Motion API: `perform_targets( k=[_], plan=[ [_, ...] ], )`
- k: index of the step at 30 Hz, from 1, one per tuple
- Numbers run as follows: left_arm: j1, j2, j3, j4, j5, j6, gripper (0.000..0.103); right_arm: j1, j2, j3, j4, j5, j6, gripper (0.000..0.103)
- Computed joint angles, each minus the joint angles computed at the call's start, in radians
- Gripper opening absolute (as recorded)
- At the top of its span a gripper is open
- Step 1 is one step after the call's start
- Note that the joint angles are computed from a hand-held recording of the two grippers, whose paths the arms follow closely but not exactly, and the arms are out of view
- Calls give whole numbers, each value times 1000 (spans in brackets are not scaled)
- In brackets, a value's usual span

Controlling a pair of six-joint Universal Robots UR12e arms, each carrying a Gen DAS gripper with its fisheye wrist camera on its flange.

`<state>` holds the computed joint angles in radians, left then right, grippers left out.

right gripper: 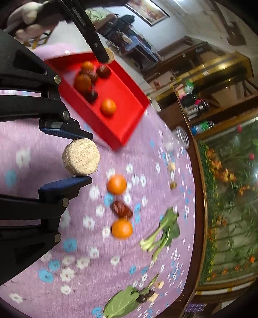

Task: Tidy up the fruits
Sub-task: 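Carry both cakes over the red tray and lower them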

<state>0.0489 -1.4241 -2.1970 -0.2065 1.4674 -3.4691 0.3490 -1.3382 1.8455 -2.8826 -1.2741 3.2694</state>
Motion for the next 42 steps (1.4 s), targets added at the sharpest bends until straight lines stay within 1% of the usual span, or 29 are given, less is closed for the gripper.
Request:
perform_targets(
  k=[3, 6, 13, 16, 21, 24, 29, 31, 34, 39, 41, 42],
  plan=[
    [39, 27, -28, 14, -25, -20, 23, 22, -2, -12, 14, 14, -17, 40],
    [67, 40, -46, 18, -41, -39, 24, 46, -1, -24, 24, 15, -39, 40],
    [92, 45, -65, 24, -8, -53, 24, 89, 20, -60, 68, 30, -62, 40],
    [107, 44, -71, 27, -29, -56, 24, 104, 33, -74, 86, 25, -73, 40],
    [115, 34, -72, 30, -50, -56, 24, 113, 59, -100, 116, 21, -74, 40],
    [119, 24, -63, 23, -65, -45, 24, 120, 67, -107, 118, 4, -82, 40],
    [105, -11, -18, -8, -45, -5, 24, 131, 90, -141, 143, -21, -111, 40],
    [93, -34, 10, -26, -22, 17, 23, 136, 105, -162, 149, -37, -121, 40],
    [85, -70, 52, -72, -17, 41, 23, 140, 123, -185, 156, -52, -122, 40],
    [87, -108, 90, -127, -31, 49, 23, 146, 144, -207, 158, -76, -129, 41],
    [88, -111, 94, -127, -33, 44, 25, 149, 153, -217, 167, -85, -134, 41],
    [89, -112, 95, -126, -41, 43, 30, 150, 156, -220, 171, -90, -135, 41]
  ],
)
